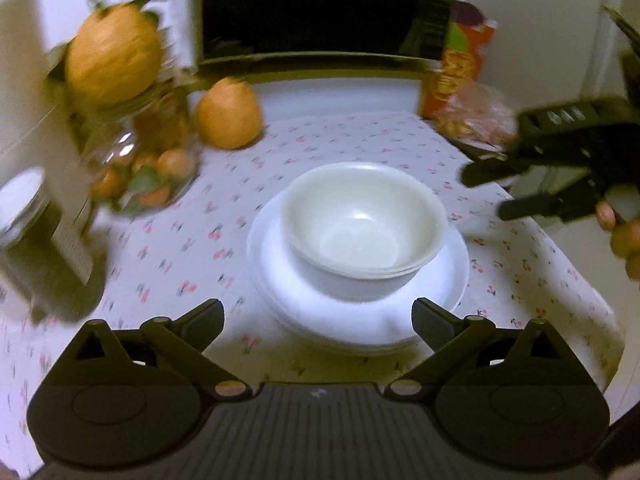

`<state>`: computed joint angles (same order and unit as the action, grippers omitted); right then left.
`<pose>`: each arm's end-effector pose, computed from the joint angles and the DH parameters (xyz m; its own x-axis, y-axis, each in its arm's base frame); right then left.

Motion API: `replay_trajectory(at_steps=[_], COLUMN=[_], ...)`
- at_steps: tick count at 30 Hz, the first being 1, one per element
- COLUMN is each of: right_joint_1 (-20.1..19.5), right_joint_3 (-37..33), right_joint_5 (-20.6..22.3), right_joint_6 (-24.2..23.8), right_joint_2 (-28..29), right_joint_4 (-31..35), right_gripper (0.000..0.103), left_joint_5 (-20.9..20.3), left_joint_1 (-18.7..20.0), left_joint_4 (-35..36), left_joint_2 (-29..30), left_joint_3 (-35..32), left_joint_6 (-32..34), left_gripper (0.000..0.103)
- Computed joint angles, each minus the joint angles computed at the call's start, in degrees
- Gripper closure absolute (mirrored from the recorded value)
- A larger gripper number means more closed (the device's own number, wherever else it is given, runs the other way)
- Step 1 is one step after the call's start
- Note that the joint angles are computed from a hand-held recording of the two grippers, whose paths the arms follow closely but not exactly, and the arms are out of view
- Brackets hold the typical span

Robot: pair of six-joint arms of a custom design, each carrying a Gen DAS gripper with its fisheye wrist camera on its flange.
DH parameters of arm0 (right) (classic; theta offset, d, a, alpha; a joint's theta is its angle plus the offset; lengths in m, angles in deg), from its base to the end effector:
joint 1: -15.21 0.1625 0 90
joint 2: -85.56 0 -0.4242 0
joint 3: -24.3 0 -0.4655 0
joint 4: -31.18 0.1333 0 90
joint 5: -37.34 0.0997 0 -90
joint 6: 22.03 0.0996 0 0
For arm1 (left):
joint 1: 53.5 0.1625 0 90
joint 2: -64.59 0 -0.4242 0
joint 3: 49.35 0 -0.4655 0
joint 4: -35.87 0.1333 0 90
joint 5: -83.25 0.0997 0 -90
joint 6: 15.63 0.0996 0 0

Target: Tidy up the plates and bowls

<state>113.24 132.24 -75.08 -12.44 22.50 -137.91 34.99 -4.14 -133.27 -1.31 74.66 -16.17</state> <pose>0.1861 -0.6365 0.1921 -0.9513 0.2185 0.2173 0.0436 0.7936 -0.6069 -0.1995 -0.5389 0.1209 -0.7275 0.2980 -0.6180 0.6011 0.7111 -0.3647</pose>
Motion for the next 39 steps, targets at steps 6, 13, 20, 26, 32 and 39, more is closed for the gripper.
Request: replay_trajectory(at_steps=[6, 13, 20, 26, 32, 39], right_joint_1=[0.47, 2.35, 4.64, 6.14, 7.23, 7.84], right_joint_3=[2.53, 5.1, 6.85, 7.06, 6.41, 6.23], right_joint_5=[-2.83, -8.23, -13.02, -16.02, -18.04, -18.46], right_joint_6=[-1.43, -4.94, -9.98, -12.96, -15.27, -16.67], right_joint_2=[-1.4, -2.1, -1.31, 0.29, 2.27, 3.3], right_joint_4=[-1.37, -1.76, -4.46, -7.33, -7.77, -6.62], right_gripper=[0.028, 0.019, 0.014, 0.006, 0.003, 0.003], left_joint_5=[3.95, 10.13, 14.64, 16.47, 16.44, 16.88], left_joint_1=[-1.06, -3.43, -5.22, -6.18, -6.61, -7.26], left_joint_4=[4.59, 11.16, 17.37, 20.85, 25.44, 27.98], left_joint_2=[-2.13, -3.82, -4.48, -3.9, -3.15, -2.53], left_joint_3=[1.22, 2.24, 2.09, 1.51, 0.55, 0.57], left_joint_6=[-9.6, -22.15, -33.48, -37.48, -38.11, -38.89], left_gripper=[0.002, 0.001, 0.0, 0.0, 0.0, 0.0])
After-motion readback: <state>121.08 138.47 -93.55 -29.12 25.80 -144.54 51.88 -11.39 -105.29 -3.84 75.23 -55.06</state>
